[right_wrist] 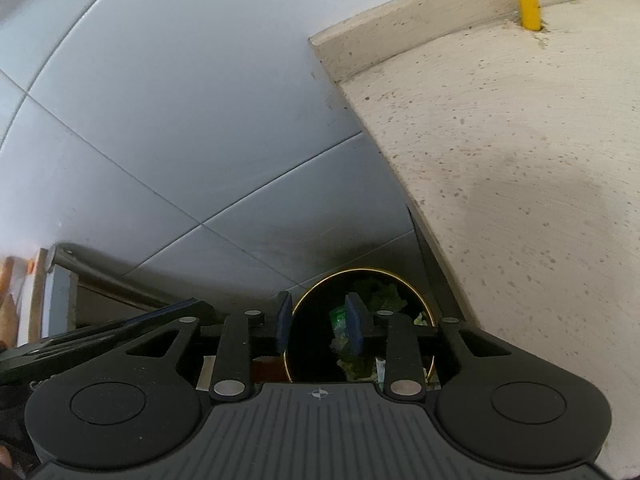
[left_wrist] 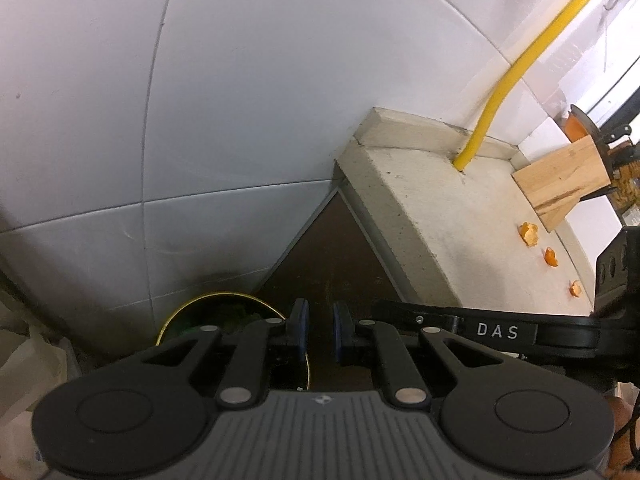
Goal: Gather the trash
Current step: 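Open both tools over the black bin to drop the greens and lettuce, then move both open tools back over the orange peels on the counter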
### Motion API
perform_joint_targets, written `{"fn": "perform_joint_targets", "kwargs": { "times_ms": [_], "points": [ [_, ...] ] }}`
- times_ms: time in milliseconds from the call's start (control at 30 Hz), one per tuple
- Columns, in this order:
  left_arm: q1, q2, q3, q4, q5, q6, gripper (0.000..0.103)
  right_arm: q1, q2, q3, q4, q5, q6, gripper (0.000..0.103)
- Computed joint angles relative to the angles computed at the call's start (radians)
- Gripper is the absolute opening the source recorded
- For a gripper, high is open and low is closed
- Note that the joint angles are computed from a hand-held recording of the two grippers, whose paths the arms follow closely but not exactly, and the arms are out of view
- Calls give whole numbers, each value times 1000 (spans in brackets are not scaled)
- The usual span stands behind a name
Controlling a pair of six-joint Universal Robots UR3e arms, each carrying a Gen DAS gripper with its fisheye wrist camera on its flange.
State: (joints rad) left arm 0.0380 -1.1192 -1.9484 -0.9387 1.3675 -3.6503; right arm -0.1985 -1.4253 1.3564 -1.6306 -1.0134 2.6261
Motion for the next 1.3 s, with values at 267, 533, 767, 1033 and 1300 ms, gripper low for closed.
{"fn": "perform_joint_targets", "kwargs": {
  "times_ms": [267,533,767,1033,1300],
  "points": [
    [-63,-48,71,12,19,8,7,-60,-72,33,16,29,-20,44],
    [-126,-120,160,34,35,30,7,-156,-152,39,52,67,-42,45],
    [-166,-172,226,37,47,44,7,-213,-186,34,73,83,-58,49],
    [-234,-251,327,37,106,67,8,-264,-212,11,129,101,-105,50],
    [-324,-391,476,45,169,77,8,-342,-230,-18,171,123,-135,57]
  ]
}}
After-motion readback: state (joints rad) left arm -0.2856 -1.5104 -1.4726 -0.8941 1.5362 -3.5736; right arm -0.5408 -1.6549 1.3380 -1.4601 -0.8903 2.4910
